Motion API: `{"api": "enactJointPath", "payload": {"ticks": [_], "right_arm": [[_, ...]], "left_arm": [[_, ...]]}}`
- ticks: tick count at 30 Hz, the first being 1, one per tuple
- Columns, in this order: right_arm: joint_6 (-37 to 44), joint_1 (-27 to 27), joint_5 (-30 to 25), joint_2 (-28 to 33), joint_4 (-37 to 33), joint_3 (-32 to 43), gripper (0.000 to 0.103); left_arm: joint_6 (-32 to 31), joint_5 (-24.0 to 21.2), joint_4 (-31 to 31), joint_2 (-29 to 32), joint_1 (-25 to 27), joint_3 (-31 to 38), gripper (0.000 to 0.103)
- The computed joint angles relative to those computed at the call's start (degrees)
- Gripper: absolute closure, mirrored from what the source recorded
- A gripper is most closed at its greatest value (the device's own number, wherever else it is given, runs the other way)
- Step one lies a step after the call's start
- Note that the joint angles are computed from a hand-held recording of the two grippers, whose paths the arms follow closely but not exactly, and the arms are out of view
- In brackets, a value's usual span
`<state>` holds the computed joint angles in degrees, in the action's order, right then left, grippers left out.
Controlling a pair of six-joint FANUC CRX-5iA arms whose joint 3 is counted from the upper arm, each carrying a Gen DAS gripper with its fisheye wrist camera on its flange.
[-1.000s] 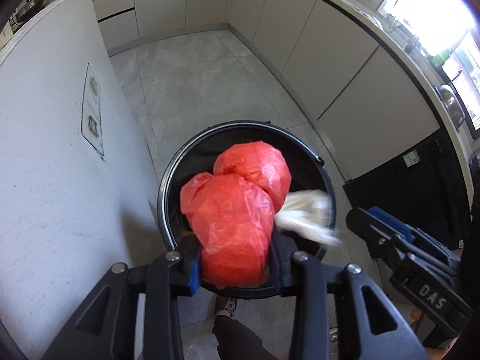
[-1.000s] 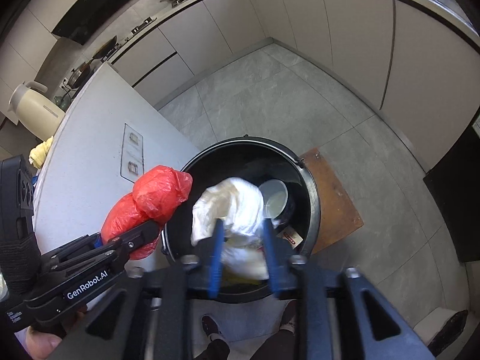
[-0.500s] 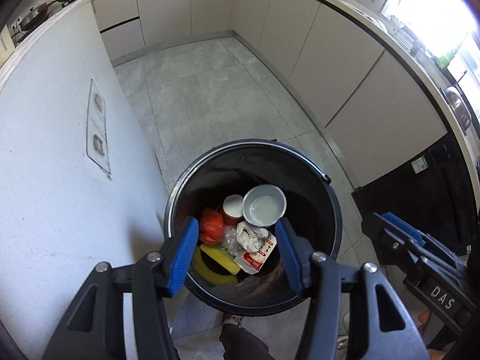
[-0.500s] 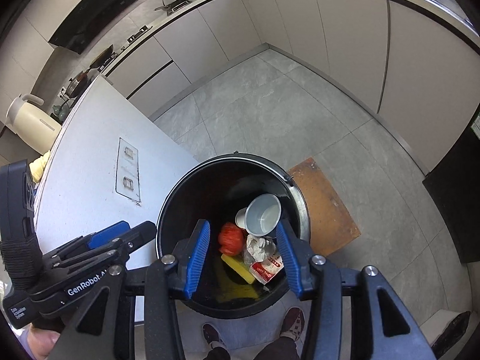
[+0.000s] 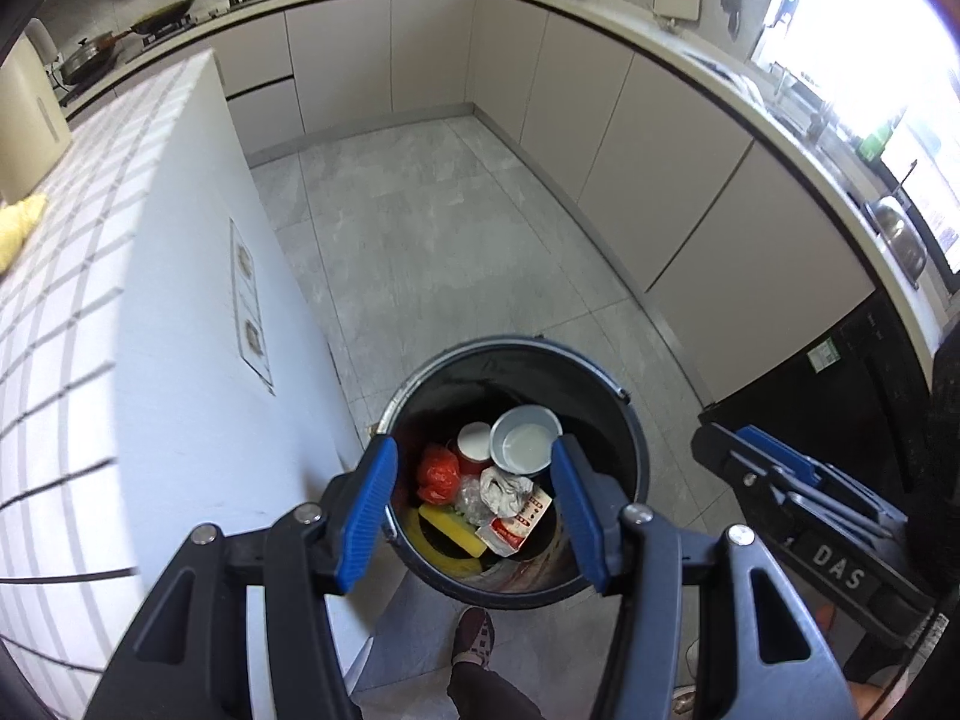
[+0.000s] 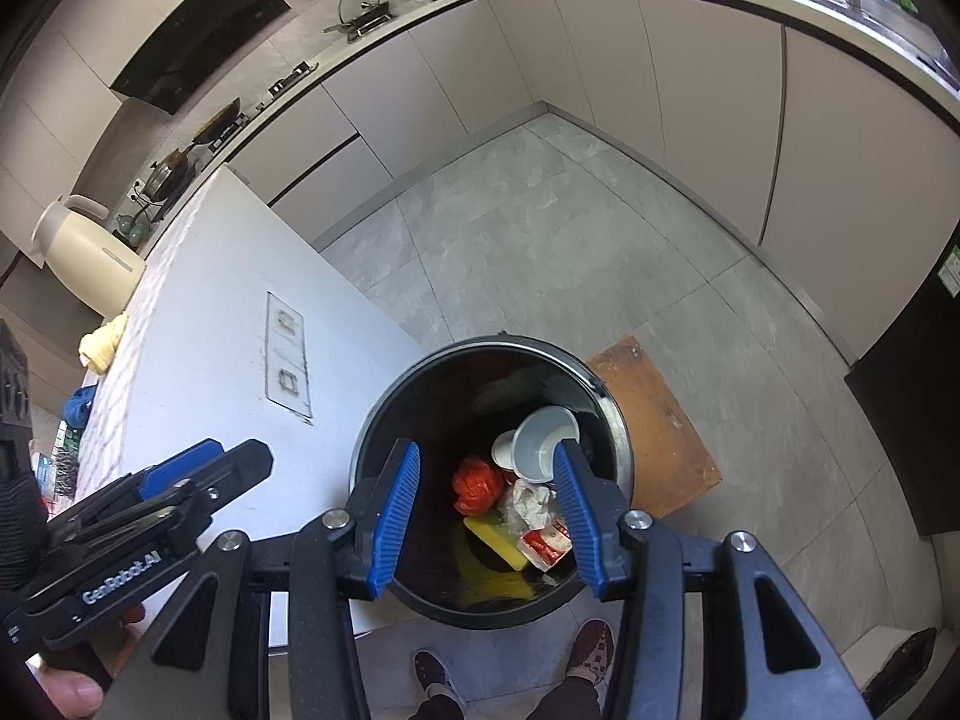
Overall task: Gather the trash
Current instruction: 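Move both tools back over the table toward the green carton and steel wool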
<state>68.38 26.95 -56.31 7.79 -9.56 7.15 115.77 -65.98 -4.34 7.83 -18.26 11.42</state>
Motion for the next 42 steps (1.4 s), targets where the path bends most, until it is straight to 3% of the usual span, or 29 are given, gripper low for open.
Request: {"api": "enactJointPath", "payload": {"ticks": [6,18,25,30,38,42], "right_arm": [[-1.26,1.55,0.39,-1.43,1.05,1.47,0.039],[2.79,7.23,0.32,-0.51,-2.05,7.49,0.038],[3.60,13.53,2.06,1.14,-1.67,9.35,0.038],[-0.21,20.09,3.25,3.66,2.37,11.68,0.037],[-11.01,31.58,2.81,12.16,11.30,21.15,0.037],[-14.69,35.56,1.64,17.47,13.79,27.35,0.037]], "left_arm": [[1.01,-0.75,-1.27,-3.64,0.84,-0.27,0.047],[7.12,-4.43,-8.26,-13.51,3.77,-4.82,0.044],[6.59,-3.59,-8.35,-22.33,11.48,-13.20,0.044],[-2.97,-1.89,-2.43,-30.29,24.39,-20.78,0.044],[-31.19,-0.41,12.81,-38.76,53.85,-30.16,0.044],[-41.74,0.04,18.29,-40.13,64.81,-33.19,0.044]]}}
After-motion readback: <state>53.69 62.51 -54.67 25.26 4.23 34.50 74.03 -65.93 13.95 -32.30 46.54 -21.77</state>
